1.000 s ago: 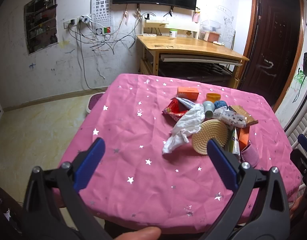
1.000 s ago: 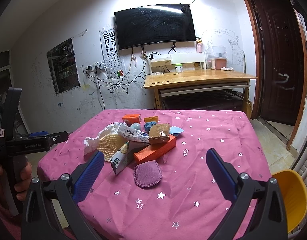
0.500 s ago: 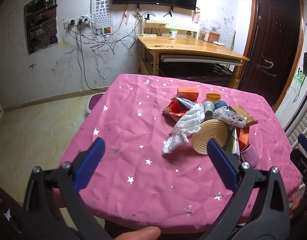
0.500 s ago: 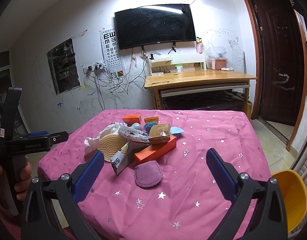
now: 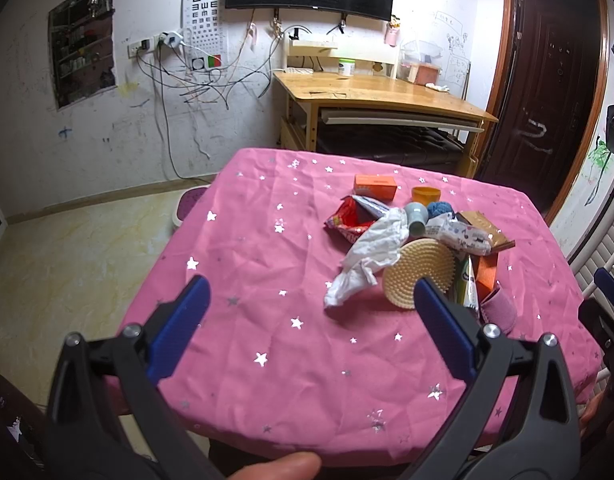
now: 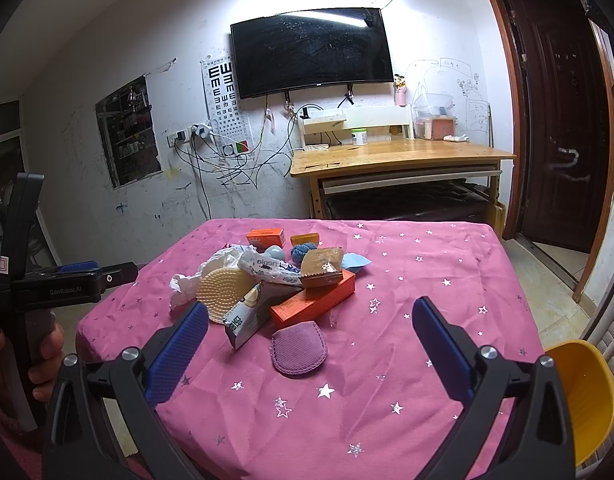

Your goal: Collect trash

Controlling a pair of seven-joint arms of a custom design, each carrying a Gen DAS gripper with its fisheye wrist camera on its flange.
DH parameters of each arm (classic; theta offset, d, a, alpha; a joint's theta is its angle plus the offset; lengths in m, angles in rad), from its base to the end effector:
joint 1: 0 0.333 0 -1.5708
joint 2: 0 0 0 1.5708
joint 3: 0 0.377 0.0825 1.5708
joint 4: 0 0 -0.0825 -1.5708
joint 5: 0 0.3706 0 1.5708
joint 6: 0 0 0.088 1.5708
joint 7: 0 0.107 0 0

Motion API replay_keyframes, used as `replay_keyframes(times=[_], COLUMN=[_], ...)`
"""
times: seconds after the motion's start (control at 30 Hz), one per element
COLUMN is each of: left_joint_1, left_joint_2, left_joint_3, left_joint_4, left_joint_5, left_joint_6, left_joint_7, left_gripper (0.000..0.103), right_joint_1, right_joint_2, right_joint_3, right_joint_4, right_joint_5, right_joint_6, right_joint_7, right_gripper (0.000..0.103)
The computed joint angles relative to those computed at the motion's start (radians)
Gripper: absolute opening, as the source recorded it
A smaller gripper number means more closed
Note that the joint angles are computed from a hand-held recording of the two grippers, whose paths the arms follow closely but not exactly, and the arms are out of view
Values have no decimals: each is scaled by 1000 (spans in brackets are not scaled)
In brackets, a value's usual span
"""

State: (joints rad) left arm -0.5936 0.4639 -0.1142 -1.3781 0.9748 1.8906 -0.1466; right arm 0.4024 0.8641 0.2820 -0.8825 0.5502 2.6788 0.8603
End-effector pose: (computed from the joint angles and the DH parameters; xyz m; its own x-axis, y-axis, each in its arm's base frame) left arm 0.6009 -0.4082 0.5406 0.6440 -0.7637 0.0446 -0.4649 -0.4370 -0.7700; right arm 0.7439 0.4219 0.5425 0.7748 -0.6147 -0.1479 -0.3881 -0.2778 -0.8788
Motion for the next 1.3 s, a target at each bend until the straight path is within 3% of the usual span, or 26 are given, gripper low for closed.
replay_keyframes(times=[1.3], left_joint_1=[-5], left_joint_2=[9], left_joint_3=[3], left_joint_4=[18], left_joint_5=[-5], left_joint_6=[-9], left_joint_7=[10], left_gripper=[98], right_joint_1=[5], right_joint_2=[26], right_joint_3=[-12], right_joint_4=[44], right_joint_5=[-20], right_joint_6=[-16], right_joint_7=[27], right_gripper=[96])
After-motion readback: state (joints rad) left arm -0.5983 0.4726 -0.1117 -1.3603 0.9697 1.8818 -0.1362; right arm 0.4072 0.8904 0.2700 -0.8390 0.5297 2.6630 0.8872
